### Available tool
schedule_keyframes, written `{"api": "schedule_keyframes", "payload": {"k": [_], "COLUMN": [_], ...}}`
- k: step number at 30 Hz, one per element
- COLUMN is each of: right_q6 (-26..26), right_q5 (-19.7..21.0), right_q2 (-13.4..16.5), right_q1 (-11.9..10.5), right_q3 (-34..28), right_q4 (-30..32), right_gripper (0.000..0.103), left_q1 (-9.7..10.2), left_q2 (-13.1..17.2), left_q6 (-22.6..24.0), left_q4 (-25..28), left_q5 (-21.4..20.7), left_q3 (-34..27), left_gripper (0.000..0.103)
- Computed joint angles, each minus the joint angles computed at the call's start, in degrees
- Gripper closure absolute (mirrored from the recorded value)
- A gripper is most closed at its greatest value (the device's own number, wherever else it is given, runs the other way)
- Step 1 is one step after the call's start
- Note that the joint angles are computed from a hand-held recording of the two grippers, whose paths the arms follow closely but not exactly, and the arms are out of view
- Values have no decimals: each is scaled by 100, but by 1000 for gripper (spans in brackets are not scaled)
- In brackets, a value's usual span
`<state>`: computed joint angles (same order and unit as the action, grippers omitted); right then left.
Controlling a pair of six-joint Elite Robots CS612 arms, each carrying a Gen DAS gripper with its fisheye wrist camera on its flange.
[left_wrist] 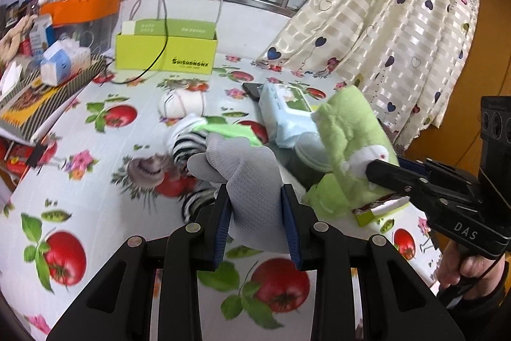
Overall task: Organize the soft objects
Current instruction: 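Carry both socks into the white tray and open both grippers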
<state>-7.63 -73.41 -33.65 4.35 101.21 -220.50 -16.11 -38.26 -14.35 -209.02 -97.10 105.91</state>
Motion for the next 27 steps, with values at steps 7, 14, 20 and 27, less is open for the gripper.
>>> {"api": "schedule_keyframes", "payload": {"k": [7,14,20,27], "right_q6": [263,504,569,605], "right_q5": [-176,-247,-293,-416], "right_q2": [-39,-43,-11,98], "right_q1": [-233,-475,-640,-827], "right_q3": [97,134,89,-100], "right_q4": [-218,-387,-303,211], "right_gripper": [83,83,83,83], "left_q1": [-122,-267,-390,-554], "left_q2": [11,20,64,165], "left_q6": [279,502,631,818], "left_q4": [187,359,558,972], "left_q5": [-51,-75,-136,-266], "left_q3": [-286,-539,-794,-1108], "left_gripper": [71,71,71,71]}}
